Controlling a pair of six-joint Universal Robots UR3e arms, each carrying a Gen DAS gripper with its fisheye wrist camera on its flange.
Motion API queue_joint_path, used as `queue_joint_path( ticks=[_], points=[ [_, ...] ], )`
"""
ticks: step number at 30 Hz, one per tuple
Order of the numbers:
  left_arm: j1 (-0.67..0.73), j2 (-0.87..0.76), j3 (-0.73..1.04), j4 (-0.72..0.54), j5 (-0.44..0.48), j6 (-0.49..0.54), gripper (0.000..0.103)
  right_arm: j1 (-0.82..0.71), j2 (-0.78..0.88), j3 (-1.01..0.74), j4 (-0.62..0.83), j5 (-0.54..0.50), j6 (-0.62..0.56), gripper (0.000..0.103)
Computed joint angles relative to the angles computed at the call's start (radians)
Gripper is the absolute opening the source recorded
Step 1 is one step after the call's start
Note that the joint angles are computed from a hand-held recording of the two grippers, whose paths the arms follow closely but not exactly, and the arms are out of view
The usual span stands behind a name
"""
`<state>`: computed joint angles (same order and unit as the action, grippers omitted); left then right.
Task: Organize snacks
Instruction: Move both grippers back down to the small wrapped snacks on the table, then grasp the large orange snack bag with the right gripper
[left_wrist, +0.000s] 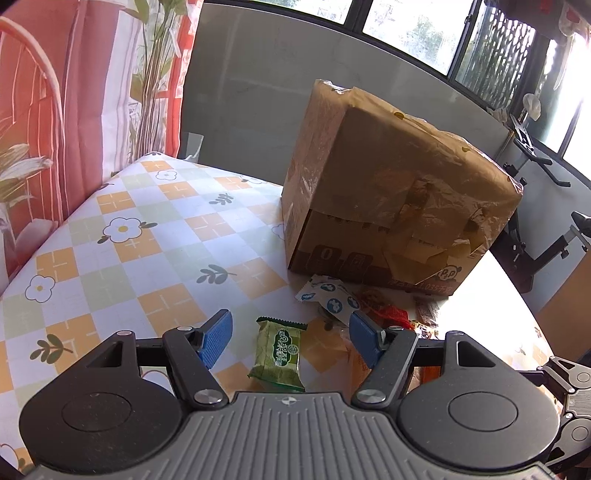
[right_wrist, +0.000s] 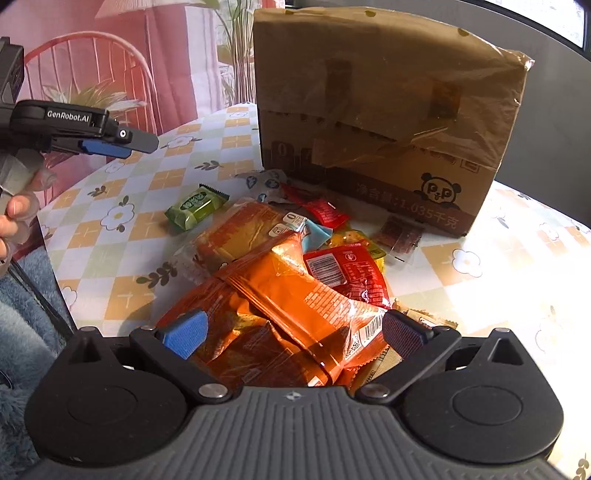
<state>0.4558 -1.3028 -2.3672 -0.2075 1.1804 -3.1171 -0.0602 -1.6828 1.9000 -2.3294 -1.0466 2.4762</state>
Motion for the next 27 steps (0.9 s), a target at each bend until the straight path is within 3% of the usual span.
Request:
queue_joint_path(
  ticks=[6, 10, 16, 22, 24, 27],
  points=[
    [-0.012, -0.01, -0.016, 0.058, 0.024, -0.025, 0.072, 0.029, 0.112, -0.063, -0.061, 0.005, 0.019, 0.102],
    [-0.019, -0.013, -0.034, 0.122, 0.04, -0.043, 0.072, 0.037, 0.223, -0.143, -0.147, -0.015, 0.171, 0.1],
    [-0.022, -0.013, -0.041, 0.117, 0.049, -0.048, 0.072, 0.03, 0.292, -0.195, -0.238, -0.078, 0.398, 0.099],
    [-0.025, -0.022, -0.044, 0.12, 0.047, -0.052, 0.072, 0.004, 0.246, -0.187, -0.179, -0.021, 0.247, 0.1],
    [-0.03, -0.022, -0.047, 0.124, 0.049, -0.05, 0.072, 0.002, 0.236, -0.193, -0.137, 0.005, 0.144, 0.101],
    [-0.031, -0.023, -0.049, 0.125, 0.047, -0.046, 0.072, 0.042, 0.241, -0.21, -0.119, -0.049, -0.024, 0.102]
  ],
)
